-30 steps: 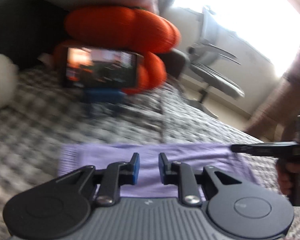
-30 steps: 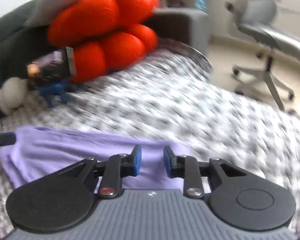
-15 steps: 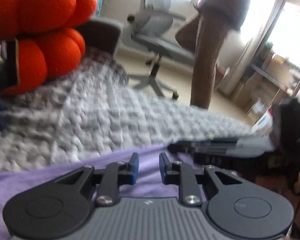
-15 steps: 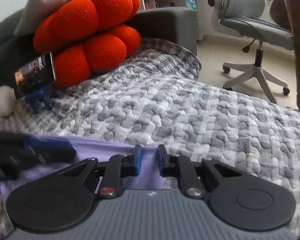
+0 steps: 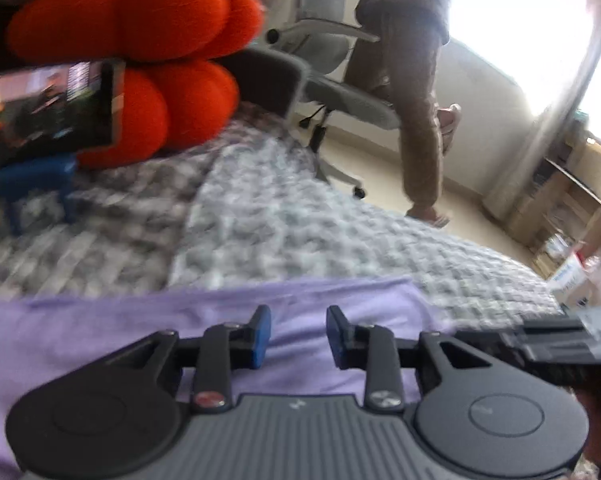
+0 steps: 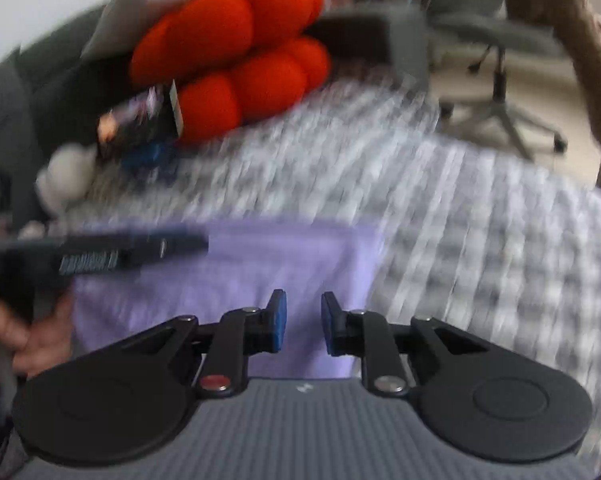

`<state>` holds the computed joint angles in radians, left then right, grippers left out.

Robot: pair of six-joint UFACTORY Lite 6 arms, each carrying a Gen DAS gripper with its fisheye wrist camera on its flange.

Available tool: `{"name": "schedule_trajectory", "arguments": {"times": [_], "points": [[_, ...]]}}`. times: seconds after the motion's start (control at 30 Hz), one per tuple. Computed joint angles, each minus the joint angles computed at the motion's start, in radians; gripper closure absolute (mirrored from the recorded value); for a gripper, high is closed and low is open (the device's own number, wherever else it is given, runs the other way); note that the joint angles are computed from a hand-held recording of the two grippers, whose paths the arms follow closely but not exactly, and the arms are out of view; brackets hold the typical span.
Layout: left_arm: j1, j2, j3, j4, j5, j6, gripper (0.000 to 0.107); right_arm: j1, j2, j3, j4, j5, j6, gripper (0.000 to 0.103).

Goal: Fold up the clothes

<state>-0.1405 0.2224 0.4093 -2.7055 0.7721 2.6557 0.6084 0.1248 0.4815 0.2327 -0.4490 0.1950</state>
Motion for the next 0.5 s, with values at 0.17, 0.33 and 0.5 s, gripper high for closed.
{"name": "schedule_trajectory", "arguments": {"times": [0.17, 0.33, 0.5], "points": [[0.061, -0.132, -0.160, -0.058, 0.048, 0.042, 0.076, 0.134, -0.085, -0.106, 0.328, -0.062, -0.233, 0.084], [0.063, -0.252, -0.272, -0.131, 0.029, 0.164, 0.070, 0.174, -0.119, -0.167, 0.371, -0.058, -0.212, 0.076], [0.040, -0.169, -0.299, -0.245, 0.112, 0.260, 0.070, 0.185, -0.160, -0.173, 0.424, 0.006, -0.237, 0.077]]}}
